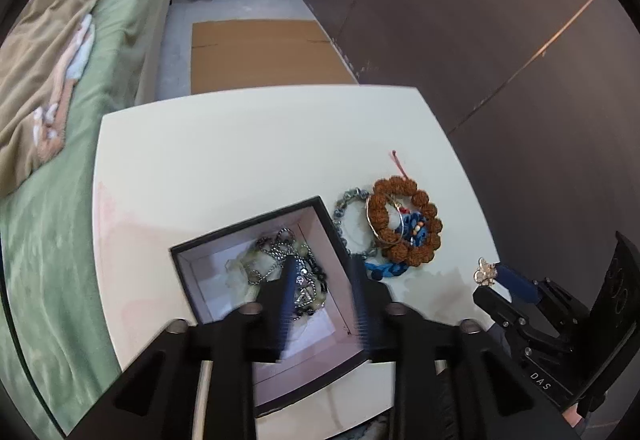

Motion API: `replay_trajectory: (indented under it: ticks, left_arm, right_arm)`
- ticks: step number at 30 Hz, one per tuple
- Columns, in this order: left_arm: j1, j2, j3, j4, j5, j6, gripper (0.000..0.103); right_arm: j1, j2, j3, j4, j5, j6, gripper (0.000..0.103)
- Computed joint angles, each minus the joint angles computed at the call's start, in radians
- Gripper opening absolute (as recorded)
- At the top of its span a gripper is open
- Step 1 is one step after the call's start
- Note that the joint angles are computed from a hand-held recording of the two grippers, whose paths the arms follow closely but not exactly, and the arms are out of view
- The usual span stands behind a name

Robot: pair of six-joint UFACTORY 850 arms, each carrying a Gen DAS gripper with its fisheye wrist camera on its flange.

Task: Organize jewelry
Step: 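Lower the black bracelet into the box with the left gripper while the right grasps the brooch, then lower the gold butterfly brooch into the box and open the right gripper, then reach the left gripper to the remaining bracelets and grasp one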

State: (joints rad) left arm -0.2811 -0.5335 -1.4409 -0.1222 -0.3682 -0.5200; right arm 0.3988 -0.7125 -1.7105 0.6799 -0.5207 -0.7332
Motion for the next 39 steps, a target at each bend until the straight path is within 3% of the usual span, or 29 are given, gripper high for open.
replay_trajectory:
  ticks: [2,8,12,21,26,27,30,39]
  left_arm:
    - [0.004,0.032,0.038,0.044,0.031,-0.048,0.046]
    - [0.02,0.103,0.112,0.095,0.074,-0.112,0.048]
    - [0.033,0.157,0.171,0.148,0.111,-0.179,0.062]
    - [0.045,0.26,0.29,0.426,0.168,-0.483,0.08]
    - [0.046,0.302,0.34,0.586,0.182,-0.65,0.082]
    - [0.047,0.307,0.345,0.599,0.181,-0.663,0.083]
    - [0.045,0.321,0.357,0.657,0.166,-0.727,0.085]
    - [0.02,0.31,0.346,0.738,0.154,-0.792,0.085]
  right_arm:
    - [0.007,-0.002,-0.012,0.011,-0.011,-0.015,0.041]
    - [0.033,-0.015,-0.052,0.06,-0.059,-0.07,0.041]
    - [0.057,-0.032,-0.087,0.07,-0.094,-0.091,0.041]
    - [0.105,-0.087,-0.161,0.088,-0.184,-0.102,0.041]
    - [0.126,-0.113,-0.189,0.111,-0.237,-0.11,0.041]
    - [0.128,-0.12,-0.199,0.114,-0.258,-0.105,0.043]
    - [0.122,-0.149,-0.242,0.111,-0.329,-0.046,0.064]
    - [0.069,-0.062,-0.146,0.132,-0.233,-0.032,0.084]
